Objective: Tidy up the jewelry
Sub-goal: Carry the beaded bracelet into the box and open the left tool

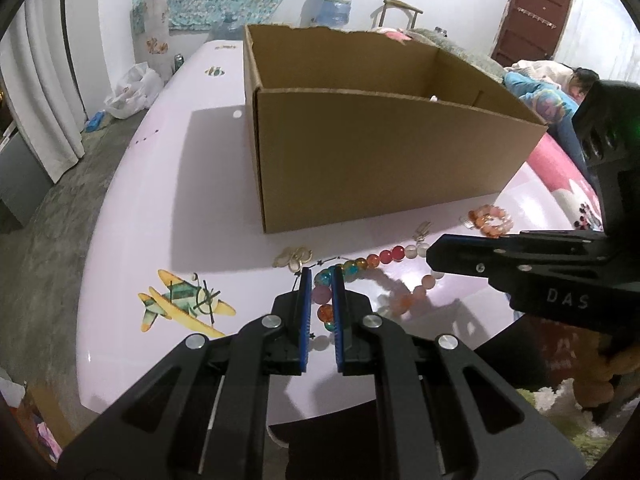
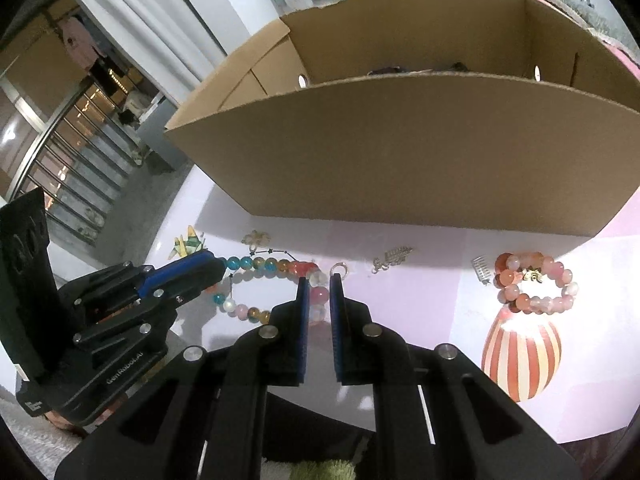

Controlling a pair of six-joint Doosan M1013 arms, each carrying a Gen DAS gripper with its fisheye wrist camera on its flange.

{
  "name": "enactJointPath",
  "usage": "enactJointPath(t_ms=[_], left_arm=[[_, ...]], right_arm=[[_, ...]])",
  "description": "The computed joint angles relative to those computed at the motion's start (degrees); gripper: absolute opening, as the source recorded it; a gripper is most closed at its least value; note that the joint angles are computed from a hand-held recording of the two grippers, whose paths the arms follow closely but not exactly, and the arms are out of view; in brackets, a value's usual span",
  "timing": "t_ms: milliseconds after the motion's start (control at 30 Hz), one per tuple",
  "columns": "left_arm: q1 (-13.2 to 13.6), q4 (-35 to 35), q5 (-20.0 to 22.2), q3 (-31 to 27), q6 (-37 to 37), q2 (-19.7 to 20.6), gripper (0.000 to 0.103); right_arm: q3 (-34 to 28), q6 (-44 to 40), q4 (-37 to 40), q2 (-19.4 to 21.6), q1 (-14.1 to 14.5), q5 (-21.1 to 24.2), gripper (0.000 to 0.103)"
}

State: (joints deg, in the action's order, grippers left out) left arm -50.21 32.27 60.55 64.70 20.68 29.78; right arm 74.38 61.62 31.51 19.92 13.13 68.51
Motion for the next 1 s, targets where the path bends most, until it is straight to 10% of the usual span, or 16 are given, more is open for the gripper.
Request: enactJointPath(t_ms=[633,1000], left_arm=[[-0.83,10.84,-3.23,-6.59,8.19,-2.13,0.009],[6.03,-2.66,3.94,-22.03,20.09,7.26,0.009]], right_arm=[[-6.64,-9.89,10.94,-1.84,-2.86,-0.69,0.010],[-33.06,0.90,4.76,15.01,-0.60,14.05,0.010]])
